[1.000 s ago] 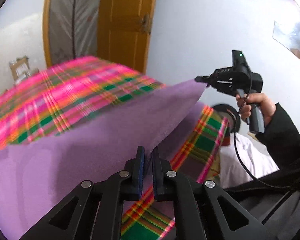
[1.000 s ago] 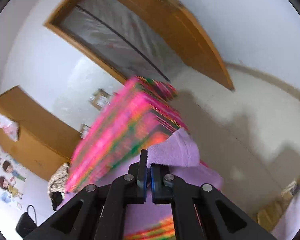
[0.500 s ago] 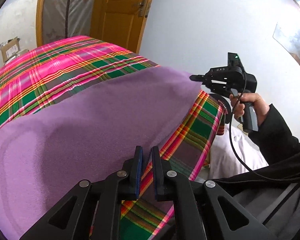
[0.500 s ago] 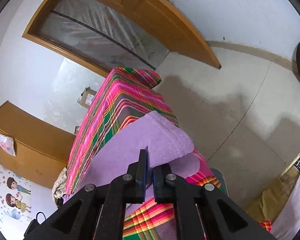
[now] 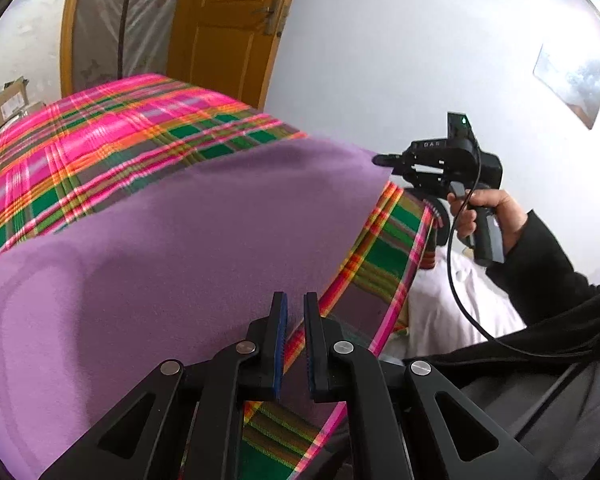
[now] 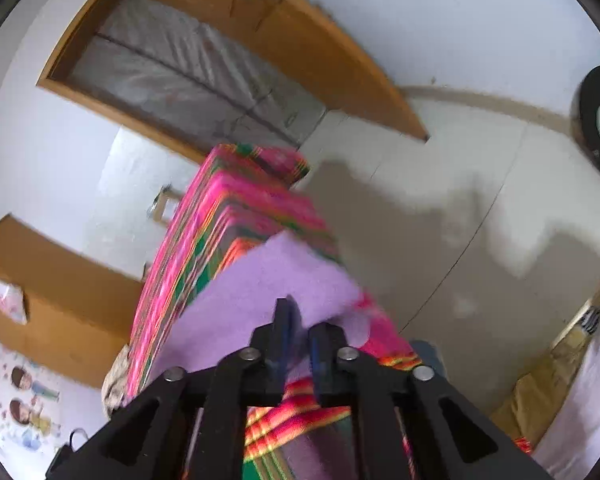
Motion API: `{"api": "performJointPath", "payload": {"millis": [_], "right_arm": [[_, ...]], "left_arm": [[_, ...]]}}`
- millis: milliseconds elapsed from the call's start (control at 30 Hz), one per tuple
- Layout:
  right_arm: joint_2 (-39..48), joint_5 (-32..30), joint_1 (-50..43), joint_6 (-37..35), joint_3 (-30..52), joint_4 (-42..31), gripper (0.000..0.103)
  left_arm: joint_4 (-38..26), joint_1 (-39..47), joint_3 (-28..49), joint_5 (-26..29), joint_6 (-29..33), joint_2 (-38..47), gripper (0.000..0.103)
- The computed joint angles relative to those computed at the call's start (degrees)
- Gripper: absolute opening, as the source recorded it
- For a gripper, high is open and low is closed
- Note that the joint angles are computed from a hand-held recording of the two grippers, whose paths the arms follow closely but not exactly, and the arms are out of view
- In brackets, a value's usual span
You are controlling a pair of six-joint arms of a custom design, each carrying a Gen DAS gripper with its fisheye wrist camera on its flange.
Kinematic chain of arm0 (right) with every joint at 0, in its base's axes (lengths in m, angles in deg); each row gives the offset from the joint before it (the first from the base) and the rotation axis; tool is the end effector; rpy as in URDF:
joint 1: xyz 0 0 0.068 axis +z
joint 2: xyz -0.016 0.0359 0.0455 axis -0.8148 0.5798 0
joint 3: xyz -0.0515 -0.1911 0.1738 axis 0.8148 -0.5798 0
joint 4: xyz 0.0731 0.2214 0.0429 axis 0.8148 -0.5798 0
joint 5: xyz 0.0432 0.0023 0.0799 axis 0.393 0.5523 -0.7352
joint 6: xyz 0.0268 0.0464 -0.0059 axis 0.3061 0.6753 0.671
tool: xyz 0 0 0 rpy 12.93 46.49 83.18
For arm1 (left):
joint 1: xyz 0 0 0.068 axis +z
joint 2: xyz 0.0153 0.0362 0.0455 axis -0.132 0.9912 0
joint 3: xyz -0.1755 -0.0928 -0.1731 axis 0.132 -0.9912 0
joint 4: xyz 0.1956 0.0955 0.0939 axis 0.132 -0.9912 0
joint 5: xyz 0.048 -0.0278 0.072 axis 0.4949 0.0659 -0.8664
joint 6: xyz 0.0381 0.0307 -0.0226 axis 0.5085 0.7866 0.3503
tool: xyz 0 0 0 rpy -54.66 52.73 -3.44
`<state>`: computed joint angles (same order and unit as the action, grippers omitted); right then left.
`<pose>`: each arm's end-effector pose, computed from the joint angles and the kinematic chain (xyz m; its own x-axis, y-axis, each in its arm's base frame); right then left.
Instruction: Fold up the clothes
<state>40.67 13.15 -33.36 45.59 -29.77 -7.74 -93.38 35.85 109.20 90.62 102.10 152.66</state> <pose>0.1844 0.0682 0.1072 -0.4954 0.7766 -0.3892 0.3666 0.5931 0.7168 0.2290 0.1821 0.1841 -0.6021 0.3996 -0.6912 0.7228 0.6405 -0.2594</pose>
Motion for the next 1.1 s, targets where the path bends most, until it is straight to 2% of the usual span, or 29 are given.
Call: {"api": "performJointPath", "payload": {"millis": [133, 233, 267, 300, 433, 467, 600, 633, 667, 700, 833, 933, 1100], "right_arm": [[-3.6, 0.6, -2.5, -3.5, 3.2, -6.7, 0.018], [-2.7, -1.4, -4.6, -8.0, 6.2, -8.2, 0.031], [-0.5, -3.6, -6.0, -9.2, 7.3, -7.6, 0.040], [1.9, -5.9, -7.5, -10.2, 8.6, -7.4, 0.041], [8.0, -11.1, -11.6, -11.9, 10.1, -3.1, 0.042], [10.2, -13.8, -12.8, -12.2, 10.6, -1.6, 0.046], [19.0, -25.5, -15.9, -14.3, 14.4, 1.4, 0.046], [20.5, -27.4, -16.0, -14.4, 14.5, 2.8, 0.044], [20.9, -27.6, -15.8, -14.3, 14.4, 3.7, 0.033], [21.2, -27.4, -15.5, -14.4, 14.4, 4.4, 0.015], [18.6, -24.5, -14.8, -15.3, 12.9, 6.2, 0.011], [14.2, -21.5, -14.4, -16.1, 9.1, 12.4, 0.005], [15.5, -19.9, -14.3, -17.8, 12.3, 4.9, 0.004]], "left_arm": [[-1.2, 0.5, 2.4, 2.7, -1.7, 0.4, 0.011], [0.3, 0.2, 4.0, 4.0, -6.0, 1.1, 0.011], [1.0, 0.1, 4.5, 4.1, -7.6, 1.5, 0.011], [1.6, 0.0, 5.0, 4.0, -8.9, 1.9, 0.011], [3.9, -0.4, 6.5, 3.7, -13.7, 3.4, 0.011], [4.4, -0.6, 6.5, 3.6, -14.4, 3.6, 0.011], [5.6, -1.7, 6.7, 2.9, -16.3, 4.0, 0.011], [5.9, -2.0, 6.7, 2.8, -16.7, 4.1, 0.011], [6.3, -2.3, 6.5, 2.7, -17.1, 4.1, 0.011], [6.7, -2.6, 6.3, 2.7, -17.5, 4.1, 0.011], [7.9, -3.1, 6.0, 2.4, -19.0, 4.0, 0.011], [8.7, -3.2, 6.0, 2.4, -20.1, 4.2, 0.011], [9.3, -3.2, 6.1, 2.1, -21.0, 4.6, 0.011]]}}
